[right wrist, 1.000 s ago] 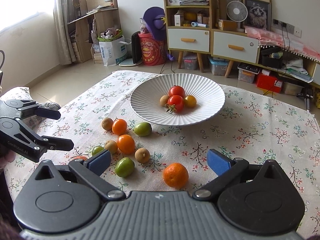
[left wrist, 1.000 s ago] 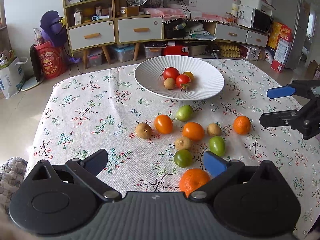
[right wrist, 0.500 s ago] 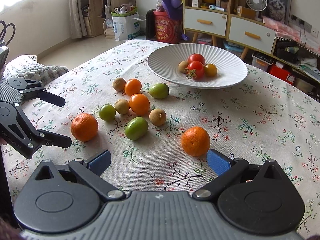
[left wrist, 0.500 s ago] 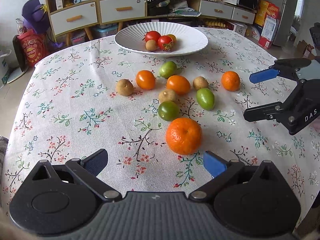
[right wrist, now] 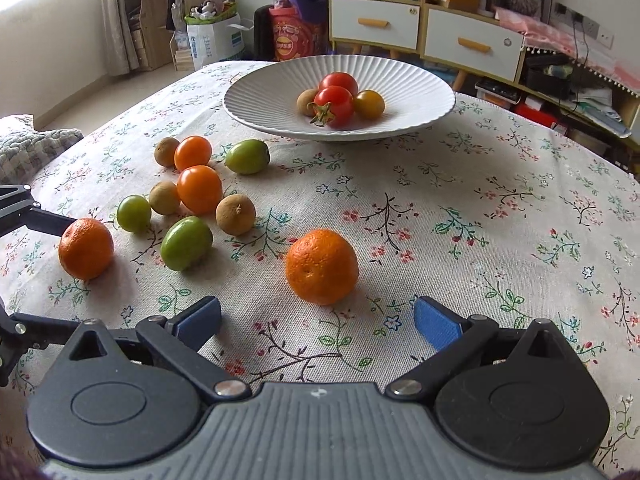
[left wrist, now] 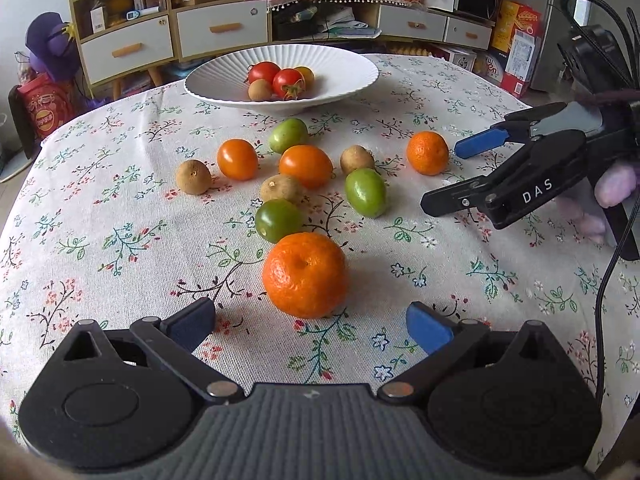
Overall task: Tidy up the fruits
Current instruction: 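Withdraw both tools from the bowl back over the remaining fruits, then close the right tool on an orange while the left tool grasps another orange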
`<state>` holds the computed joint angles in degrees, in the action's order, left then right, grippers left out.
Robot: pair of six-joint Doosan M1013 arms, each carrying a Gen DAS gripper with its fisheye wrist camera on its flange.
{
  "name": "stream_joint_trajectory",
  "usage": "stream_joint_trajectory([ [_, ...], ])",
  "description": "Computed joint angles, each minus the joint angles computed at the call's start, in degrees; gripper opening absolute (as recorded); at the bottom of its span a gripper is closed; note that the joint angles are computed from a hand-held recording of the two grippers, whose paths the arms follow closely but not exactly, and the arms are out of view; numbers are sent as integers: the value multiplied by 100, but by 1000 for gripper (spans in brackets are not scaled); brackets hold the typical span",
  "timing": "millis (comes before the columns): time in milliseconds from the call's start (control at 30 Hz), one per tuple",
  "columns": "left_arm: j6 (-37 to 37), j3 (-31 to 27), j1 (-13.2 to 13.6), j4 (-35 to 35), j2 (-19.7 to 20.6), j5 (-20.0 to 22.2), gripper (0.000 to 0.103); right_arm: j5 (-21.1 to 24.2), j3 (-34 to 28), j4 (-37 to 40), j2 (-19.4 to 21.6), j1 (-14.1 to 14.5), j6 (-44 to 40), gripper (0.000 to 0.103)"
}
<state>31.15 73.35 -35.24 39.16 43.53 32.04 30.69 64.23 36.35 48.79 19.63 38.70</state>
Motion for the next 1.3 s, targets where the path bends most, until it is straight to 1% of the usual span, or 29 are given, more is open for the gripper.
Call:
stream_joint_trajectory([
  [67,-22,-27,-7,17,16,8,99,-34,-38,-84,18,8,135,102],
  [200,186,-88,-1,-157,33,5,99,-78,-125,-231,57,24,307,102],
  [233,225,-89,0,-188,32,-15,99,-100,-143,-257,67,29,326,100],
  [333,380,-83,4,-286,23,-127,94,-131,-155,-256,70,35,300,94],
  [400,414,-72,3,-303,12,-177,87,-106,-168,-228,70,32,252,88],
  [467,423,-77,9,-317,10,-199,82,-116,-162,-185,66,30,190,84],
  [600,225,-48,27,-313,-14,-278,71,-107,-167,-97,63,26,69,71],
  [633,172,-39,33,-319,-23,-299,69,-81,-182,-85,66,24,57,70],
  [700,86,-18,44,-322,-43,-330,62,-47,-199,-57,69,20,36,60],
  [733,49,-13,46,-316,-48,-340,61,-35,-203,-41,69,18,23,58],
  [833,-31,-14,49,-306,-51,-365,52,10,-219,4,74,12,9,50],
  [900,-10,-8,55,-357,-56,-415,40,7,-224,12,74,12,11,42],
  [933,20,-6,60,-403,-57,-444,38,13,-231,18,76,11,4,41],
  [1000,56,-24,60,-429,-44,-452,38,52,-253,32,85,11,-11,34],
  [1300,109,-24,76,-513,-54,-463,37,44,-217,15,55,24,-106,33],
])
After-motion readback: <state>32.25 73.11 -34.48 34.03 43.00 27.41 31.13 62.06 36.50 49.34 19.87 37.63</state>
